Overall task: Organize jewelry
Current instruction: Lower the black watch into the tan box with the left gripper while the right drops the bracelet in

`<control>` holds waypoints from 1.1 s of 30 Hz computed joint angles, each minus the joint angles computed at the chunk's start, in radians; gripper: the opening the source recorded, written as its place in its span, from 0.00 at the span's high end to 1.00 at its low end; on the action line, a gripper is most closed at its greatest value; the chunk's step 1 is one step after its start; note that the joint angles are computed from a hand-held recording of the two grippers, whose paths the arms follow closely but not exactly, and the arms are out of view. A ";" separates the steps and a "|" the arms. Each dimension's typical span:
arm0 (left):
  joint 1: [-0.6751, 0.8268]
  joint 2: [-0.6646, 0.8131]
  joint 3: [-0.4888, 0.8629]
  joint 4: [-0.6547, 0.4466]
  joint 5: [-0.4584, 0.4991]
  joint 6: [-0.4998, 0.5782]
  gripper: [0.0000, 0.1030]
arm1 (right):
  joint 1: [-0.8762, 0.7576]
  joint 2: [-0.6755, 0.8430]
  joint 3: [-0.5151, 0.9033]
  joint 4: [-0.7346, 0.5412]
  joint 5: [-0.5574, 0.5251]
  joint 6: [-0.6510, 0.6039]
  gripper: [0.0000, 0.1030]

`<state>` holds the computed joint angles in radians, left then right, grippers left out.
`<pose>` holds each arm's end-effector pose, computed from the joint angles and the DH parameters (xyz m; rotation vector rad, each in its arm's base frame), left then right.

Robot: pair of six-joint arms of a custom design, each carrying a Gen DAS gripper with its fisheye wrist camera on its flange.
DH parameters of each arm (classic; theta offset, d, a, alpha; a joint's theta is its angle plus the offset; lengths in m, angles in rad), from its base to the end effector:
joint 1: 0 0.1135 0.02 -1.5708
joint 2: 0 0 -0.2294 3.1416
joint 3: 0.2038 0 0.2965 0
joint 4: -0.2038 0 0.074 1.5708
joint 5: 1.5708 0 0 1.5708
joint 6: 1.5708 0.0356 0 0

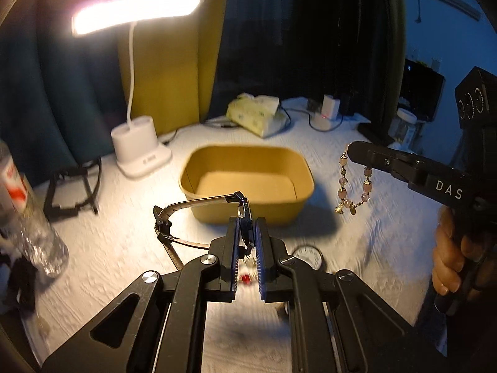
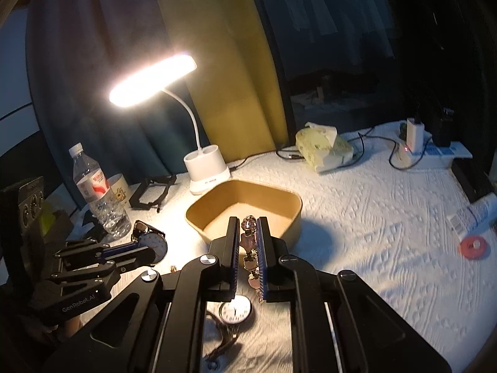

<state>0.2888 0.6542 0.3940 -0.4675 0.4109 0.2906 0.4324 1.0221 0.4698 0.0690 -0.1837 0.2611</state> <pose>0.2088 0.0472 0.1655 0.2096 2.2214 -0.1591 0.2475 0.1214 0.1573 -0.2961 2.0819 0.6132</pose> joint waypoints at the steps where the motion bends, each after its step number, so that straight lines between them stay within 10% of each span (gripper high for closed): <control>1: 0.000 0.017 0.011 0.018 0.001 0.000 0.89 | -0.002 0.017 0.016 0.005 0.000 -0.004 0.90; 21: -0.081 0.551 0.255 0.379 -0.009 -0.037 0.89 | -0.036 0.444 0.301 0.123 -0.038 0.006 0.90; 33: -0.075 0.795 0.414 0.365 0.048 -0.099 0.77 | -0.057 0.608 0.395 0.142 -0.040 0.006 0.79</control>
<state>0.2140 1.4490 0.8078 -0.1025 0.4590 0.1916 0.3755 1.6302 0.8647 0.2113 -0.2240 0.2668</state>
